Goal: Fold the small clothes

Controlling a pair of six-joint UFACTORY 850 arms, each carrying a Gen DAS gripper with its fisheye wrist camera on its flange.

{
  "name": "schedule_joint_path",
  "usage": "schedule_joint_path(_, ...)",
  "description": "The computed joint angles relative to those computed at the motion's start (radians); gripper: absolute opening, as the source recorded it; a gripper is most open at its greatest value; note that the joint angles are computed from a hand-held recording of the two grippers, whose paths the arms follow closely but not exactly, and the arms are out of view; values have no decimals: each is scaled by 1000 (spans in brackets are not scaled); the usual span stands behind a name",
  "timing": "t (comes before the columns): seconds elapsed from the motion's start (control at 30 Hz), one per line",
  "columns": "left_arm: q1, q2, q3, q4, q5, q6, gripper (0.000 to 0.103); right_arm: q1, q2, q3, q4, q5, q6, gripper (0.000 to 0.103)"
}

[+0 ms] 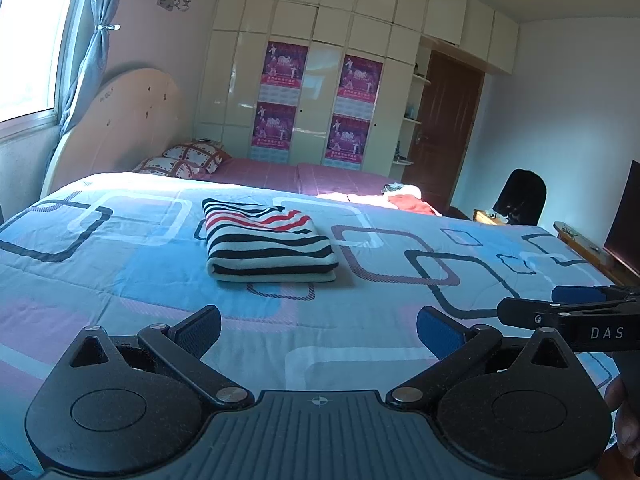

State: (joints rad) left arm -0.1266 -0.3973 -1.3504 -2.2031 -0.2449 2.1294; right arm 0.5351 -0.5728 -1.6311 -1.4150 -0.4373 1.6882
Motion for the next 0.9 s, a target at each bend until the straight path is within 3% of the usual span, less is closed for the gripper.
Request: schedule_joint_path(0.9, -1, 6, 4, 28, -14, -19, 103, 6, 10, 13, -10, -16, 20, 103)
